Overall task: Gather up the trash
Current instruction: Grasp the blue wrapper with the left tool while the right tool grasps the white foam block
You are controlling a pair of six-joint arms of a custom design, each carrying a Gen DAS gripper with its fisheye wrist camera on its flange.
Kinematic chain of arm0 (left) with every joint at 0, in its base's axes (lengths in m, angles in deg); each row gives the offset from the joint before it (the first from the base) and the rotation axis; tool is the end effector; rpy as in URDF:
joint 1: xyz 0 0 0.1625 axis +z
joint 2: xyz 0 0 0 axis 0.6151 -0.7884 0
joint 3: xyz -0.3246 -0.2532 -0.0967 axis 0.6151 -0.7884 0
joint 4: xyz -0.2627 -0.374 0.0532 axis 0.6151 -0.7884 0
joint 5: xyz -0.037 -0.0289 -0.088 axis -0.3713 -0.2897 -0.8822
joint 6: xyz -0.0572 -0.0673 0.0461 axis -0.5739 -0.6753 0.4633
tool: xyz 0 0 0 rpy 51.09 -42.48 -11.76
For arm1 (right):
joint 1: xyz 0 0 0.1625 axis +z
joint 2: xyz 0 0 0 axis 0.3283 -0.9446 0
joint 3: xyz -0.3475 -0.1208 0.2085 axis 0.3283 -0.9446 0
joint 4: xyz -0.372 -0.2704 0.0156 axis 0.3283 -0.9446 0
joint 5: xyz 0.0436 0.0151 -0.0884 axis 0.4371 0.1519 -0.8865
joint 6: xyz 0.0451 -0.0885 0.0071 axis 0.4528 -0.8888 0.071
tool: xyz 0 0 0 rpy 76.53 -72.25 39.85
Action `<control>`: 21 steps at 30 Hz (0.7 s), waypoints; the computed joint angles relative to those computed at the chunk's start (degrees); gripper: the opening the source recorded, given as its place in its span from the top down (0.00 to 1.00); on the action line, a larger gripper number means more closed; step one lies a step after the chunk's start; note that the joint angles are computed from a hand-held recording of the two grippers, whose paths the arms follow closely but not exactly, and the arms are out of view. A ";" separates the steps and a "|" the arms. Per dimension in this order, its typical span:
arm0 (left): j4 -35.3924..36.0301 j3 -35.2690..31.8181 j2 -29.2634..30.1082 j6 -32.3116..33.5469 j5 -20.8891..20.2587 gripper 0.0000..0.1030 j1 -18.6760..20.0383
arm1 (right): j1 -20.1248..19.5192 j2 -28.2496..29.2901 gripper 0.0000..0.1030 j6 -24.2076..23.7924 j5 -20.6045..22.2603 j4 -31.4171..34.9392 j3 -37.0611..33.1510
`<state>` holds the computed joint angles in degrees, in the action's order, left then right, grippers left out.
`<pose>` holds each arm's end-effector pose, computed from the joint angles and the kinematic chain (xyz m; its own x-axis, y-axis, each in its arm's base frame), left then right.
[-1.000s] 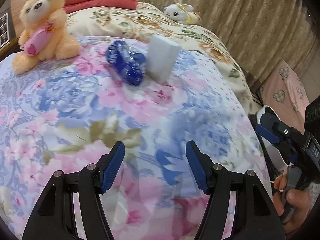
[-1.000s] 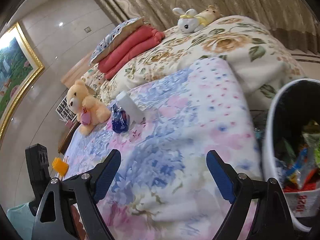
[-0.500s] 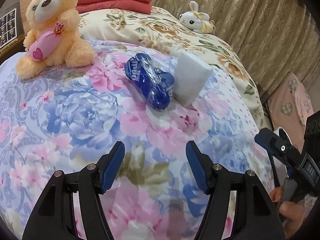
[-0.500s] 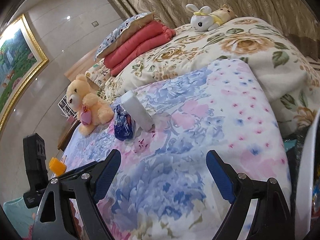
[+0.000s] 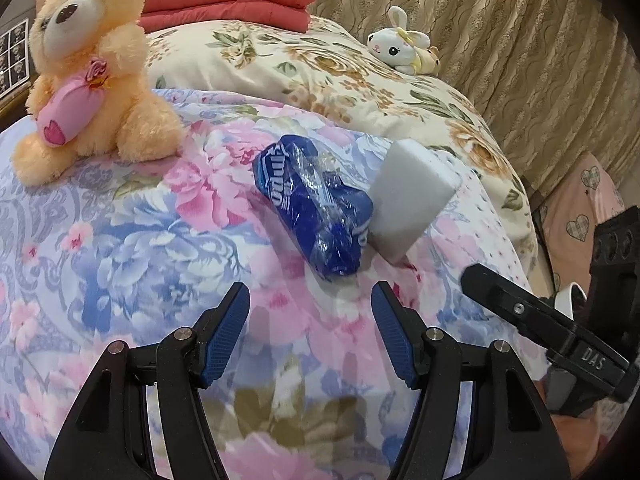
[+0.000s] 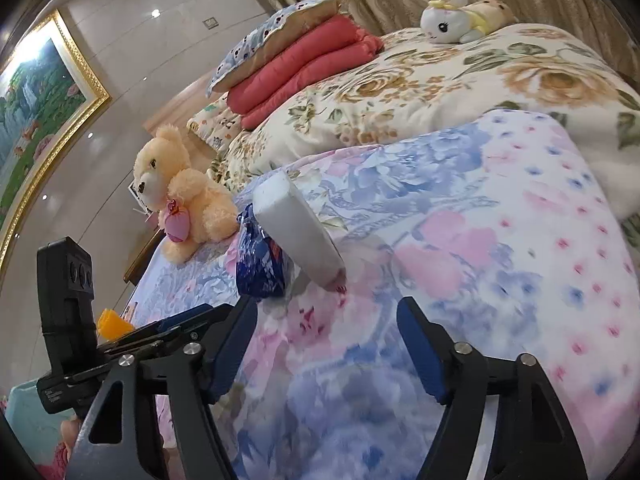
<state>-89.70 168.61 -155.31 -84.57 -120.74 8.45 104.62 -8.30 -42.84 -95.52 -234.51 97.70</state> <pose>0.0013 -0.3009 0.3351 -0.8559 -0.0694 -0.5124 0.2833 0.7661 -0.5769 0.3612 -0.3445 -0.0575 -0.8903 -0.4099 0.1986 -0.4534 0.7561 -0.4719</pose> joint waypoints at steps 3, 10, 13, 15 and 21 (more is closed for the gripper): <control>-3.87 -0.12 2.52 2.31 -0.22 0.38 1.49 | -0.56 0.98 0.34 -0.96 0.72 2.01 -2.14; -12.67 -0.68 8.36 8.14 -2.26 0.49 5.13 | -1.55 2.98 0.44 -2.57 2.37 6.14 -6.61; -15.57 -1.09 10.67 10.70 -3.86 0.71 6.78 | -2.00 3.71 0.64 -2.74 3.14 7.92 -8.15; -16.44 -1.16 11.40 11.45 -4.55 0.72 7.53 | -2.19 3.74 0.67 -2.65 3.28 8.41 -8.32; -14.50 -0.33 8.63 11.32 -4.47 0.81 6.27 | -1.97 2.67 0.71 -2.09 2.45 6.66 -6.21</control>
<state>-104.20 168.28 -146.68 -73.25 -125.22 14.72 102.64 -5.63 -44.93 -93.07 -227.86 91.49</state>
